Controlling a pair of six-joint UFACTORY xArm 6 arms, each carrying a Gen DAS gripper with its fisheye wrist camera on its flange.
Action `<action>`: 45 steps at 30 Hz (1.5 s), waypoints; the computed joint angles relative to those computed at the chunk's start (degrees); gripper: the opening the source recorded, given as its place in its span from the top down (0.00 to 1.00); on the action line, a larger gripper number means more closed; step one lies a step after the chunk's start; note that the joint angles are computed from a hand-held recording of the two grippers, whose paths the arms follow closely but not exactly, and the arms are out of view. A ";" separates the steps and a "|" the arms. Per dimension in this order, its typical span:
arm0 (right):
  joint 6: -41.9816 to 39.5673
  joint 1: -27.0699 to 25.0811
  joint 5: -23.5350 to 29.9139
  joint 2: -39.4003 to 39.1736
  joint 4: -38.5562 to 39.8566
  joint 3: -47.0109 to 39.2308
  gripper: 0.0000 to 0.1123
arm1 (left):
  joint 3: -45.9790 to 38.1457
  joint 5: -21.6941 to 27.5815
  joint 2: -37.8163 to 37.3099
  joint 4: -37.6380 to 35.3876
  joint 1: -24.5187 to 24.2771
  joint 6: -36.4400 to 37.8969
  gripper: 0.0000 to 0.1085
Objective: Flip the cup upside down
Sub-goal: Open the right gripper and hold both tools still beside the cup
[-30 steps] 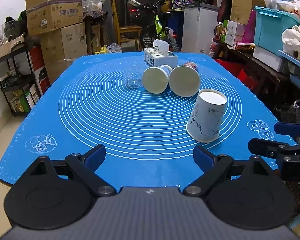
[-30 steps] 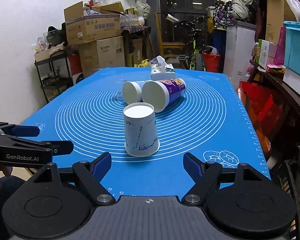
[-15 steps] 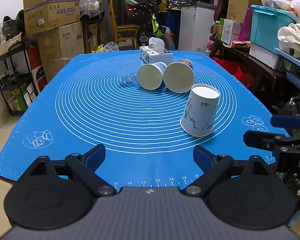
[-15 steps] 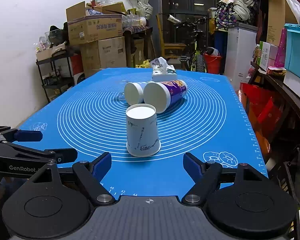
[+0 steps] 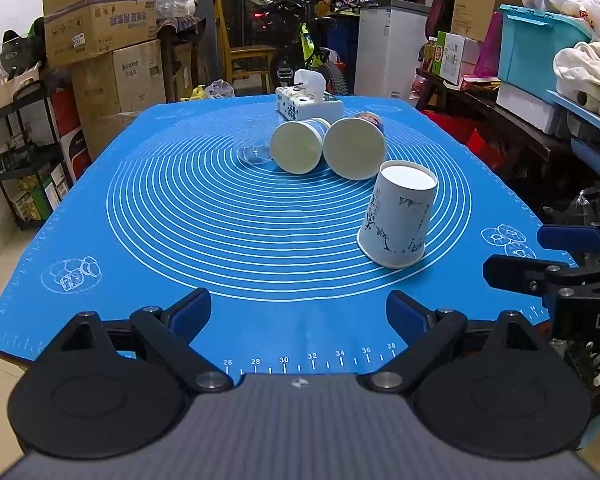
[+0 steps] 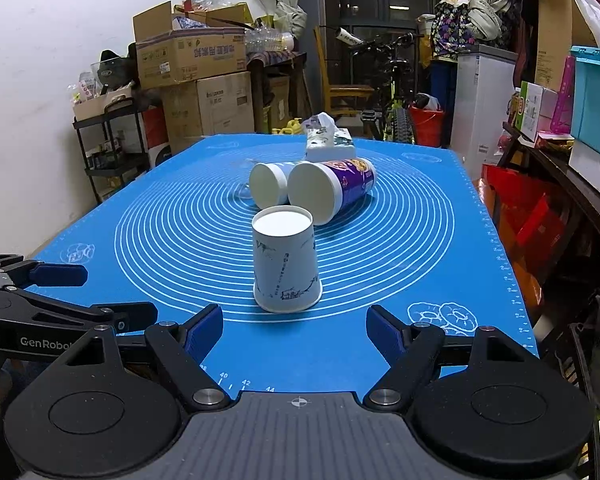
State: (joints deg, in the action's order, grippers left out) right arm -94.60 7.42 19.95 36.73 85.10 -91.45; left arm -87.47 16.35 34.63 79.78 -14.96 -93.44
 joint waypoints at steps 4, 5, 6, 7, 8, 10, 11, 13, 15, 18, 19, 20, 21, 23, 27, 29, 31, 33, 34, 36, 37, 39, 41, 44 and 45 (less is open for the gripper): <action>-0.04 0.00 0.00 0.08 -0.08 -0.05 0.27 | 0.02 -0.06 0.04 0.00 0.02 0.10 0.14; -0.02 0.01 0.01 0.10 -0.13 -0.06 0.27 | 0.04 -0.02 0.04 -0.03 -0.01 0.15 0.14; -0.02 0.06 -0.10 0.12 -0.15 -0.06 0.27 | 0.05 -0.13 0.04 -0.14 0.04 0.28 0.14; 0.10 0.06 -0.09 0.13 -0.30 -0.06 0.27 | -0.04 -0.19 0.10 -0.34 0.07 0.61 0.14; 0.47 0.03 -0.03 0.18 -0.73 -0.10 0.27 | -0.03 -0.17 0.12 -0.27 0.03 0.56 0.14; 1.03 -0.02 0.07 0.46 -1.34 -0.34 0.27 | 0.03 -0.14 0.12 0.03 -0.02 0.35 0.14; 1.07 -0.07 0.16 0.51 -1.37 -0.37 0.27 | 0.08 -0.16 0.08 0.26 -0.01 0.14 0.14; 0.84 -0.05 0.06 0.53 -1.21 -0.41 0.27 | 0.01 -0.11 0.13 0.19 -0.04 0.09 0.14; 0.52 -0.09 0.13 0.56 -0.93 -0.44 0.27 | 0.04 -0.05 0.08 1.00 -0.11 -0.84 0.14; 0.19 -0.11 0.23 0.54 -0.67 -0.49 0.26 | 0.14 0.13 -0.10 1.73 -0.12 -1.89 0.14; 0.03 -0.16 0.39 0.55 -0.55 -0.49 0.26 | 0.15 0.15 -0.14 1.75 -0.14 -1.99 0.14; 0.01 -0.20 0.49 0.56 -0.51 -0.50 0.26 | 0.13 0.17 -0.15 1.78 -0.14 -2.05 0.14; -0.04 -0.23 0.57 0.62 -0.45 -0.55 0.26 | 0.14 0.21 -0.17 1.91 -0.14 -2.27 0.14; -0.24 -0.22 0.59 0.48 -0.23 -0.44 0.26 | 0.12 0.13 -0.15 1.97 -0.06 -2.40 0.14; -0.80 -0.19 0.49 0.27 0.42 -0.24 0.25 | 0.10 0.12 -0.14 2.05 -0.03 -2.40 0.14; -1.02 -0.22 0.54 0.24 0.65 -0.20 0.25 | 0.08 0.01 -0.11 2.26 0.02 -2.48 0.14; -1.02 -0.22 0.54 0.24 0.65 -0.20 0.25 | 0.06 -0.04 -0.09 2.26 0.05 -2.46 0.14; -0.98 -0.25 0.61 0.25 0.56 -0.19 0.25 | 0.03 -0.04 -0.06 2.25 0.06 -2.44 0.14; -0.98 -0.25 0.61 0.25 0.56 -0.19 0.25 | 0.02 0.07 -0.05 2.20 0.03 -2.36 0.14; -0.77 -0.32 0.85 0.29 0.46 -0.23 0.25 | 0.11 -0.09 -0.07 1.90 0.04 -2.08 0.14; -0.51 -0.33 0.95 0.14 0.31 -0.09 0.25 | 0.16 -0.16 -0.09 1.80 0.06 -2.02 0.14; -0.26 -0.35 0.97 0.06 0.14 0.03 0.25 | 0.21 -0.15 -0.08 1.65 0.01 -1.93 0.14; -0.06 -0.35 0.97 0.04 0.01 0.07 0.25 | 0.20 -0.15 -0.10 1.57 -0.01 -1.88 0.14; -0.04 -0.32 0.94 -0.06 0.02 0.22 0.25 | 0.19 -0.08 -0.08 1.54 -0.02 -1.91 0.14; -0.04 -0.32 0.94 -0.06 0.02 0.22 0.25 | 0.19 -0.08 -0.07 1.43 -0.02 -1.87 0.14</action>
State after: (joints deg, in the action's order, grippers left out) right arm -94.64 7.10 20.89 36.66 85.12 -91.23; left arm -87.28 16.27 34.55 81.21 -14.98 -95.31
